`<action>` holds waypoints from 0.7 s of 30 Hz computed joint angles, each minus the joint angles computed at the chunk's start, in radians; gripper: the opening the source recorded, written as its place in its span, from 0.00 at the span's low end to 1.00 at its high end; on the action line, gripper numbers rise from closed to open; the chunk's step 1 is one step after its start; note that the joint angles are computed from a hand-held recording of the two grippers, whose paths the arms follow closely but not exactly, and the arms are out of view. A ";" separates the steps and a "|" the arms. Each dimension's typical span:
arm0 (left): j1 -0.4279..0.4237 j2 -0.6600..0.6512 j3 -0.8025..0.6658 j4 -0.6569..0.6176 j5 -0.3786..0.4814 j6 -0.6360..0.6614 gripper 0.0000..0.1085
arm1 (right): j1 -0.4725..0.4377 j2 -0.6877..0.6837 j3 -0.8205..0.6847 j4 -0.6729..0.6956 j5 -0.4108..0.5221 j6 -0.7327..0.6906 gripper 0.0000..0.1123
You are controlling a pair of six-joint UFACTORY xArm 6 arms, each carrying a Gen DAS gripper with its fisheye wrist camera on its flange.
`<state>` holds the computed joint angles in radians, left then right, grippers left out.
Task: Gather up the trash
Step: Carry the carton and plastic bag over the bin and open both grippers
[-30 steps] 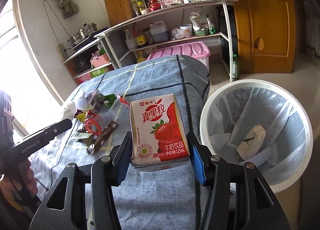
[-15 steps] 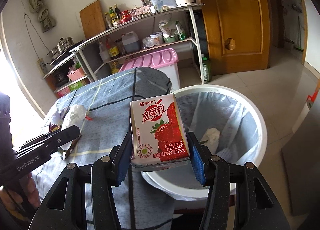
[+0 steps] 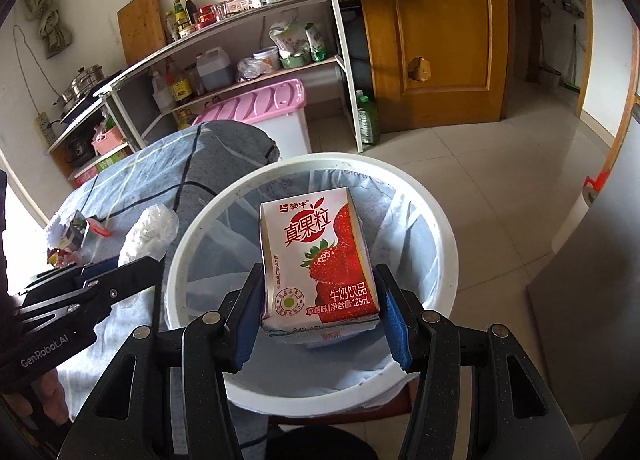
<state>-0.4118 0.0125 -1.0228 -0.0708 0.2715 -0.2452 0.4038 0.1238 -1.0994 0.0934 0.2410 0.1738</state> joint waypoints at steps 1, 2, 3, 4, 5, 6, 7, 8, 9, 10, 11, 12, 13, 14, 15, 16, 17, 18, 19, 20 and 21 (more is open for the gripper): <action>-0.005 0.018 -0.019 -0.045 0.011 0.034 0.22 | -0.002 0.011 -0.012 0.016 0.012 -0.020 0.48; -0.005 0.038 -0.039 -0.074 0.024 0.048 0.22 | -0.004 0.021 -0.024 0.030 0.024 -0.039 0.48; -0.003 0.049 -0.049 -0.060 0.033 0.032 0.22 | -0.006 0.030 -0.034 0.030 0.035 -0.045 0.48; -0.002 0.061 -0.061 -0.006 0.038 -0.007 0.22 | -0.008 0.037 -0.041 0.022 0.039 -0.042 0.48; -0.004 0.069 -0.066 0.018 0.036 -0.018 0.24 | -0.010 0.042 -0.046 0.006 0.046 -0.035 0.48; -0.004 0.077 -0.075 0.010 0.046 -0.013 0.24 | -0.011 0.046 -0.048 -0.007 0.048 -0.029 0.49; -0.002 0.083 -0.080 -0.007 0.052 -0.005 0.25 | -0.009 0.046 -0.045 -0.011 0.047 -0.026 0.51; -0.001 0.086 -0.081 -0.013 0.050 -0.002 0.31 | -0.009 0.048 -0.043 0.001 0.045 -0.039 0.57; 0.001 0.084 -0.077 -0.015 0.047 0.002 0.35 | -0.009 0.048 -0.041 0.011 0.044 -0.051 0.59; 0.003 0.084 -0.075 -0.018 0.046 0.003 0.42 | -0.009 0.047 -0.037 0.014 0.039 -0.050 0.59; 0.005 0.082 -0.071 -0.025 0.040 0.004 0.44 | -0.010 0.045 -0.034 0.018 0.034 -0.050 0.59; 0.008 0.081 -0.071 -0.024 0.042 0.000 0.44 | -0.010 0.042 -0.029 0.020 0.028 -0.046 0.59; 0.010 0.077 -0.068 -0.010 0.045 -0.015 0.44 | -0.009 0.036 -0.022 0.012 0.023 -0.033 0.59; 0.012 0.071 -0.062 -0.002 0.040 -0.021 0.44 | -0.010 0.032 -0.017 0.000 0.020 -0.017 0.59; 0.014 0.062 -0.054 0.004 0.037 -0.029 0.44 | -0.010 0.027 -0.014 -0.002 0.020 -0.012 0.59; 0.017 0.052 -0.045 0.015 0.035 -0.040 0.44 | -0.009 0.021 -0.009 0.004 0.020 -0.012 0.59; 0.020 0.039 -0.034 0.025 0.028 -0.046 0.44 | -0.006 0.013 -0.002 0.016 0.014 -0.017 0.59; 0.022 0.027 -0.022 0.038 0.022 -0.057 0.44 | -0.003 0.006 0.004 0.019 0.007 -0.015 0.59; 0.027 0.009 -0.006 0.075 0.019 -0.093 0.44 | 0.002 -0.005 0.014 0.023 -0.003 -0.016 0.59; 0.033 -0.013 0.013 0.127 0.016 -0.139 0.44 | 0.007 -0.012 0.020 0.031 -0.011 -0.020 0.59; 0.038 -0.033 0.028 0.164 0.019 -0.170 0.44 | 0.013 -0.020 0.027 0.045 -0.020 -0.028 0.59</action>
